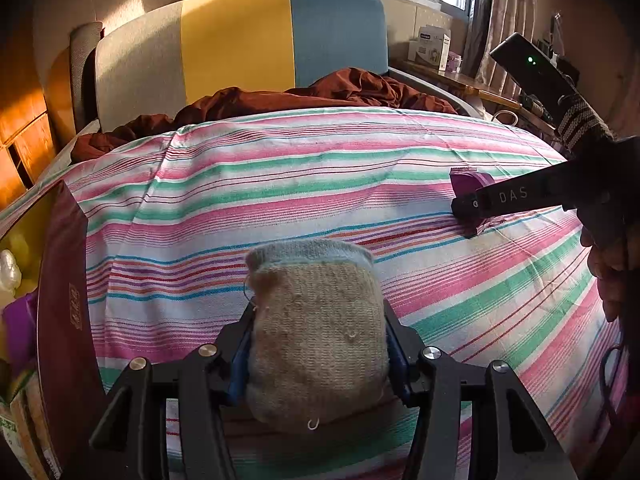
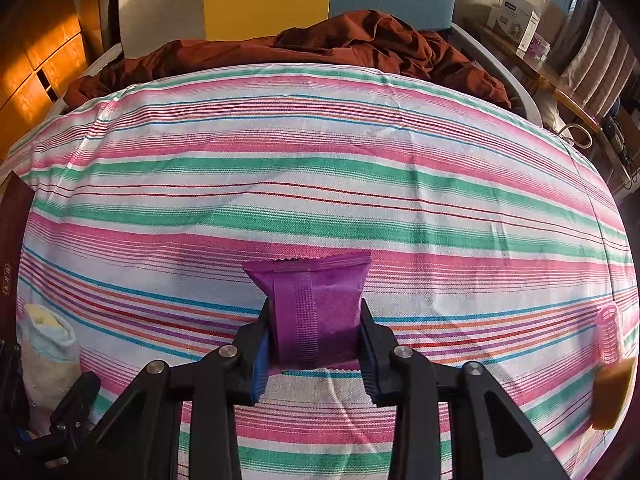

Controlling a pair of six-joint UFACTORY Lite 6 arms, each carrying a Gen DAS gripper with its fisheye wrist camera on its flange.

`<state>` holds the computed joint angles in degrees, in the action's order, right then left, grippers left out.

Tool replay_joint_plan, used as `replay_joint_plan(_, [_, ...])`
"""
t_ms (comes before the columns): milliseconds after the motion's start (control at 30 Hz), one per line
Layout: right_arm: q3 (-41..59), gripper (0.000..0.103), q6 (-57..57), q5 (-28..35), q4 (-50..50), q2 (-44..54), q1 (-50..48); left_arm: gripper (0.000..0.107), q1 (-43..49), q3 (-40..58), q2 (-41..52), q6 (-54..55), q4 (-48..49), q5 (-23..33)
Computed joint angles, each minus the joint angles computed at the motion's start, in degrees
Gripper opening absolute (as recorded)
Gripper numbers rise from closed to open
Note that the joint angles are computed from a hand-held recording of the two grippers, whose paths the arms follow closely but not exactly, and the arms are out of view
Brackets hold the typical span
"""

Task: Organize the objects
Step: 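Carry the beige sock into the gold tray and release it with the left tool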

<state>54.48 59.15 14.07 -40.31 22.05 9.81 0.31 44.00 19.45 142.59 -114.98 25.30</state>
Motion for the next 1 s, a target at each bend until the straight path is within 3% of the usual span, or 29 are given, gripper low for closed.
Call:
replay_joint_plan(100, [0.4, 0.036, -2.6, -0.9, 2.1, 0.2, 1.4, 0.055, 0.0, -0.6, -0.4, 1.2, -1.1, 0.0])
replay_joint_plan(400, [0.0, 0.036, 3.8, -1.2, -5.2, 0.2, 3.9, 0.054, -1.6, -1.8, -2.3, 5.0, -5.3, -2.8])
replay_joint_plan(600, [-0.4, 0.036, 7.0, -0.6, -9.3, -0.1, 4.5, 0.054, 1.9, -7.2, -11.8, -9.6, 11.7, -1.8])
replay_joint_plan(800, [-0.3, 0.036, 9.9, 0.0, -12.6, 0.3, 4.9, 0.054, 12.2, -11.7, -24.4, -24.2, 32.6, 6.9])
replay_joint_plan(1000, [-0.7, 0.036, 12.9, 0.5, -15.7, 0.0, 5.6, 0.054, 26.5, -5.5, -23.6, -31.5, 44.1, 15.6])
